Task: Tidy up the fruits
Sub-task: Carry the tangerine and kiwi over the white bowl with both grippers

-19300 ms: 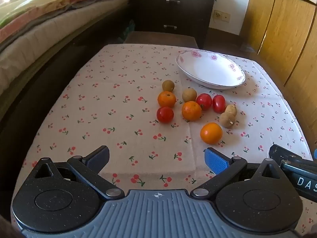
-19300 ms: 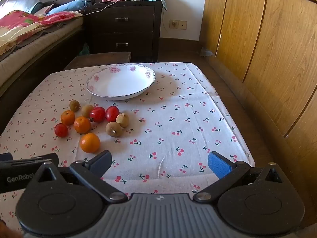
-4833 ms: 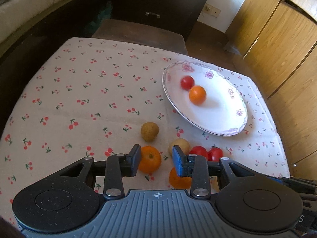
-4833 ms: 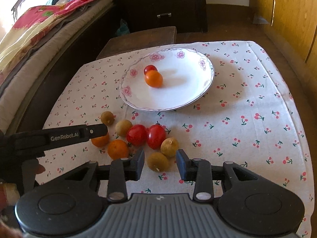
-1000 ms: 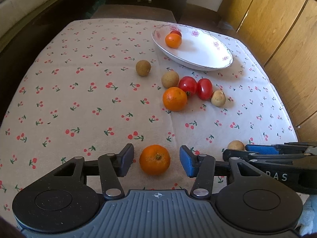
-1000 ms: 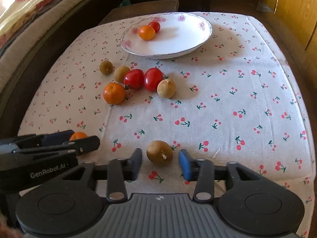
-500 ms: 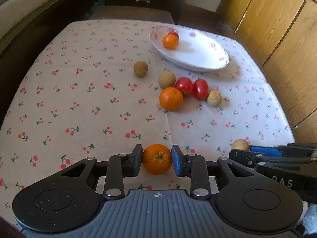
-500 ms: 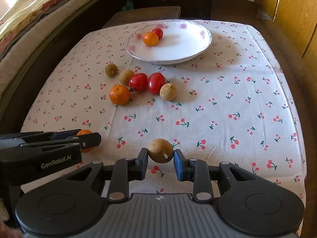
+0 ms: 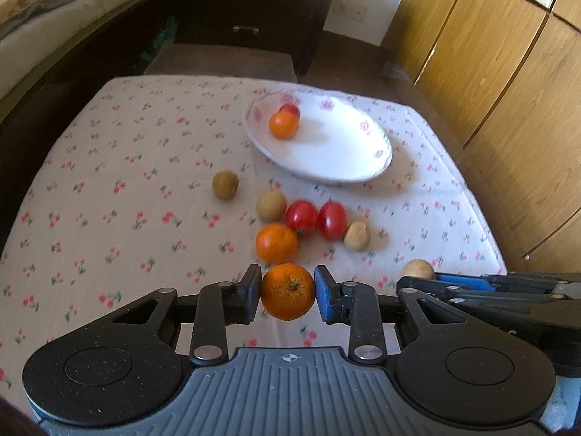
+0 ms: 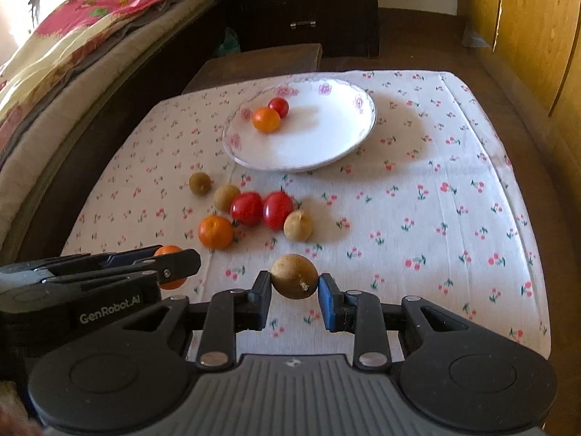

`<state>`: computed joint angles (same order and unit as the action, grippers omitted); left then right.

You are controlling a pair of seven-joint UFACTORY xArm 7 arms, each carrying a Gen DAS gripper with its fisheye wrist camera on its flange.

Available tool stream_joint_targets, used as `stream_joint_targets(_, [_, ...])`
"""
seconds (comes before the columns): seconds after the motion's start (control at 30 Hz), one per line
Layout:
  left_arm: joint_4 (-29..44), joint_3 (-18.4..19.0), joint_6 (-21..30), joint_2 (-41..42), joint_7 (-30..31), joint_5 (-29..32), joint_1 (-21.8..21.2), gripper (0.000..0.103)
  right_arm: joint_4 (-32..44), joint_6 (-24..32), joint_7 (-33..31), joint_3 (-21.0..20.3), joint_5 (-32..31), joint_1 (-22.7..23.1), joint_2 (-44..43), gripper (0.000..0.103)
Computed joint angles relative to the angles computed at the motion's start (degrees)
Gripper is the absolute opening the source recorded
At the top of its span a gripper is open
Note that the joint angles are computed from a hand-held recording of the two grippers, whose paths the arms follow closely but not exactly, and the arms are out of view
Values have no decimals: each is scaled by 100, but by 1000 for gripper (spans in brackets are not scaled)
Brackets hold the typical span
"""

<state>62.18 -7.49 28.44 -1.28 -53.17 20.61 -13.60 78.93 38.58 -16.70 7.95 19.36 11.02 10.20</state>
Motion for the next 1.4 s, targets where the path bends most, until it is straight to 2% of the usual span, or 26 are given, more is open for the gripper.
stream_joint_targets(0.2, [377,90,-72,298,47,-29,23,40,529,5,69,24,107,-50,357,30])
stream_joint_targets(0.5, [1077,298,-179,907,304,-306,-26,40,1552,196,295,70,-90,-42,1085,30])
stream_joint_targets(0.97, [2221,581,31,1831,655,-569,-127,39,3352,712,667,74,-517,16,2346,30])
stream_joint_targets(1.4, [2706,728,142,2329,763,-822,-124,38,4689,1150,777,60,-768,146,3314,30])
